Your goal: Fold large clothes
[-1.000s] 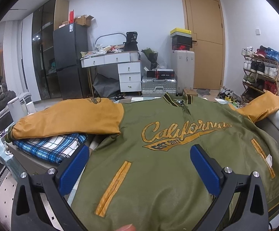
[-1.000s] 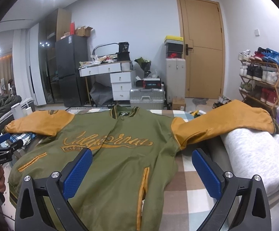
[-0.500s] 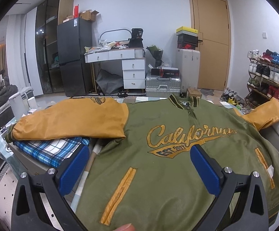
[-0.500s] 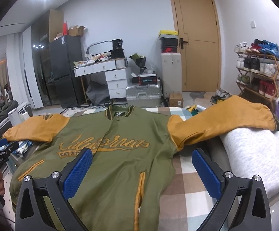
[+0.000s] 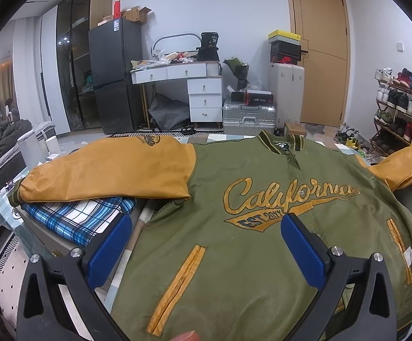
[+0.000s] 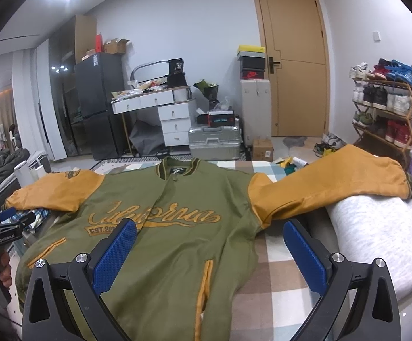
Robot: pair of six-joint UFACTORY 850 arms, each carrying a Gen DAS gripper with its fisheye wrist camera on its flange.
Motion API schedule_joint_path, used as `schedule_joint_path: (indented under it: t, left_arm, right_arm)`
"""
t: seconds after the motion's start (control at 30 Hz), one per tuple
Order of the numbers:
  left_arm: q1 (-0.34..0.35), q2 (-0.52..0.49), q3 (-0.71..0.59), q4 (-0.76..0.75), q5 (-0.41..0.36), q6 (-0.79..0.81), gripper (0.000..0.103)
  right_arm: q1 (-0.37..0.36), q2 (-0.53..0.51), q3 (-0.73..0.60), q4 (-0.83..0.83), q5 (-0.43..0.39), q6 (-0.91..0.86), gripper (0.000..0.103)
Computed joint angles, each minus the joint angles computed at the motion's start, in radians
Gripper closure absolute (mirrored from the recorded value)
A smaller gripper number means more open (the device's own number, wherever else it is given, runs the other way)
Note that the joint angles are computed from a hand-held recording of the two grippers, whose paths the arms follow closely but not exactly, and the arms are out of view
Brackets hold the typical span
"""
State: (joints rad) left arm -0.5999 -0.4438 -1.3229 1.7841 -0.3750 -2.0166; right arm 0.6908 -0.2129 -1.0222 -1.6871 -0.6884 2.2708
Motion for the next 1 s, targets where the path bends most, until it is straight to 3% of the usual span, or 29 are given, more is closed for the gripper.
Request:
schedule_joint_path:
  t: [0.5, 0.63, 0.8, 1.0]
  left_arm:
    - [0.033, -0.037, -0.058, 0.033, 0.057, -0.036, 0.001]
    - [0.048, -0.050, -0.079, 0.002, 0.052, -0.040, 0.001]
    - [0.059, -0.069, -0.092, 0.025, 0.052, -0.079, 0.001]
    - [0.074, -0.080, -0.105, -0.043, 0.098, -0.032, 0.001]
  right_arm:
    - [-0.114, 0.070, 0.052, 0.064, 0.011, 0.131, 0.000]
    - [-0.199, 0.132, 0.097, 0.115, 0.040, 0.192, 0.003]
    - [-0.372, 0.214, 0.186, 0.068, 0.204, 0.401, 0.011]
    - [-0.521, 0.248, 0.252, 0.013, 0.251, 0.605, 0.013]
